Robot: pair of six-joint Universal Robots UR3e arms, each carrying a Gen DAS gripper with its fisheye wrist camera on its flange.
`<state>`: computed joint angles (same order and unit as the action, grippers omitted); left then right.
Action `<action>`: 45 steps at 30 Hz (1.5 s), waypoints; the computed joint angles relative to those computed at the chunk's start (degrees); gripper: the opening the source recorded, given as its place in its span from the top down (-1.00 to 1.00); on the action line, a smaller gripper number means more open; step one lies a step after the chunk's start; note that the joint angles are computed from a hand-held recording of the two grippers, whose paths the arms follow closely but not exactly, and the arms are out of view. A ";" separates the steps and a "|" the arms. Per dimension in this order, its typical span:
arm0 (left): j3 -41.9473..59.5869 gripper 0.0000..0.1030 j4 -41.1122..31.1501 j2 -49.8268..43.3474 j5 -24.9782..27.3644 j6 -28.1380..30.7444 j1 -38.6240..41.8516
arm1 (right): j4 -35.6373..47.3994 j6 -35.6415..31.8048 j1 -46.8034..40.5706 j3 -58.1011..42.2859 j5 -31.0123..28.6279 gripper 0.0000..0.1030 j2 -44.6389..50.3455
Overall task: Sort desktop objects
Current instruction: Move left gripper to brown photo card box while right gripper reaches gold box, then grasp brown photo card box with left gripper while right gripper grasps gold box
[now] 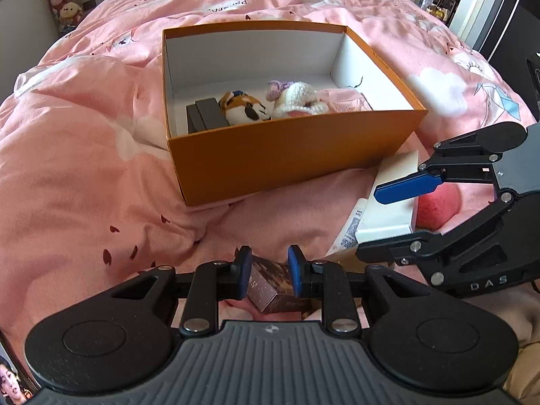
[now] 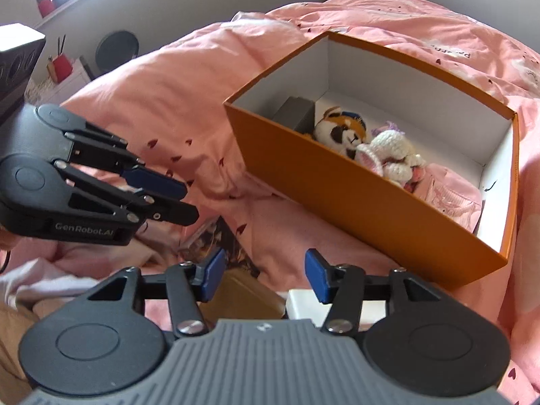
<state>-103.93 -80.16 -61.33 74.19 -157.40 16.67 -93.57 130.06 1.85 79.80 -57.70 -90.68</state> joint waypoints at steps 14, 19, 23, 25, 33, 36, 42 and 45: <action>-2.55 0.47 -0.99 1.94 0.35 1.32 0.55 | 12.91 -9.99 6.08 -12.19 -9.34 -0.20 6.88; -2.60 0.47 -1.17 2.08 0.56 1.37 0.66 | 11.14 -9.88 8.33 -12.72 -11.68 -0.20 8.54; -2.60 0.47 -1.26 2.21 0.46 1.68 1.36 | 8.51 -9.18 10.09 -12.63 -13.37 -0.21 10.13; -2.58 0.47 -1.37 2.31 0.35 1.79 1.88 | 7.23 -9.44 10.63 -11.91 -13.88 -0.18 10.13; -2.15 0.47 -2.42 2.46 -0.73 1.86 4.63 | 4.59 -8.28 10.38 -10.92 -12.60 0.08 9.69; -1.87 0.47 -3.14 2.57 -1.41 1.82 5.94 | 4.30 -5.14 9.38 -12.25 -10.54 0.10 10.42; -1.65 0.47 -4.73 2.76 -3.20 1.52 9.07 | 0.45 2.72 8.48 -14.54 -8.08 0.10 12.40; -1.59 0.47 -5.43 2.74 -3.79 1.80 10.08 | -4.83 6.22 9.27 -13.40 -10.15 0.10 12.91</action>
<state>-105.52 -85.60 -58.59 70.40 -155.60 26.75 -98.40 136.28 11.12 66.40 -67.85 -77.77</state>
